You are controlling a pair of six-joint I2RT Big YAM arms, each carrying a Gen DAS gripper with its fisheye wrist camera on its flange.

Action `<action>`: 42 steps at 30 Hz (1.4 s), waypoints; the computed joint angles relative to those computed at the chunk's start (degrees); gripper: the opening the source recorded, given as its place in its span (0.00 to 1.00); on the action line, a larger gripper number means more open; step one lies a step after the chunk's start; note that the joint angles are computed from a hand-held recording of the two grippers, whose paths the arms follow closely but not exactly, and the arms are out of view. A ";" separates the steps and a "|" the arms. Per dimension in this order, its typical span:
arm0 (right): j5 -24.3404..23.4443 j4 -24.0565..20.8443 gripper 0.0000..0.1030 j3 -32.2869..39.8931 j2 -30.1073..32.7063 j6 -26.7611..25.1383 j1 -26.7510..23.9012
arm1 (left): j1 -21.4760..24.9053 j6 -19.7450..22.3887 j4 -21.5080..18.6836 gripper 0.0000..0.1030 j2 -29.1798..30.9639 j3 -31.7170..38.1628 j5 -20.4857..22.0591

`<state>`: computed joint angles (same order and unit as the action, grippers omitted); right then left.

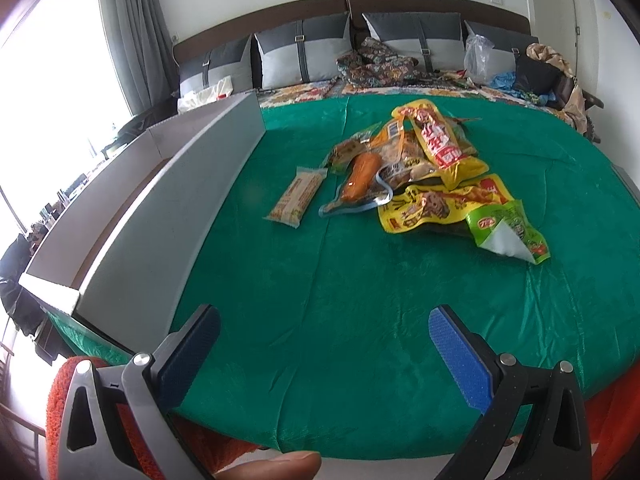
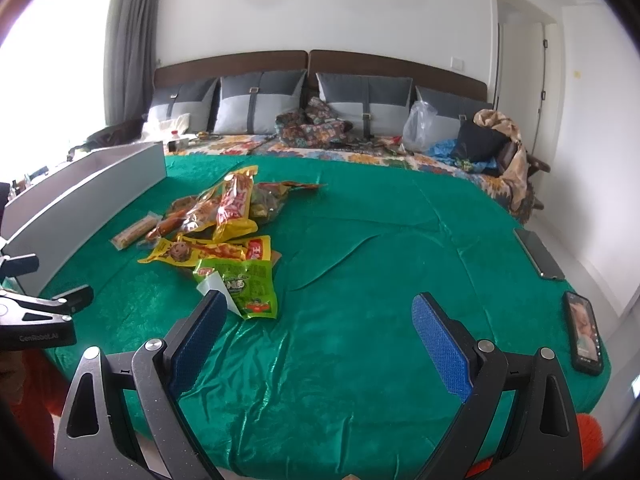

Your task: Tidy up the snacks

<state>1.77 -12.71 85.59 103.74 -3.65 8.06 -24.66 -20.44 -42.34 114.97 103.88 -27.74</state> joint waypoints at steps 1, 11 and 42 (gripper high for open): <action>-0.01 -0.07 0.93 0.00 0.02 0.05 -0.02 | 0.03 -0.05 -0.10 1.00 0.06 -0.02 0.08; -0.28 -1.75 0.93 0.91 0.60 1.01 -0.30 | 0.75 -1.68 -2.15 1.00 1.16 0.78 1.52; -1.30 -24.94 0.93 12.80 10.61 4.63 -1.85 | 4.35 -5.01 -5.03 1.00 7.56 6.22 12.48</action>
<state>0.47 -37.64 98.39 114.35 0.98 6.21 -20.31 -25.44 -47.37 122.53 110.10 -15.27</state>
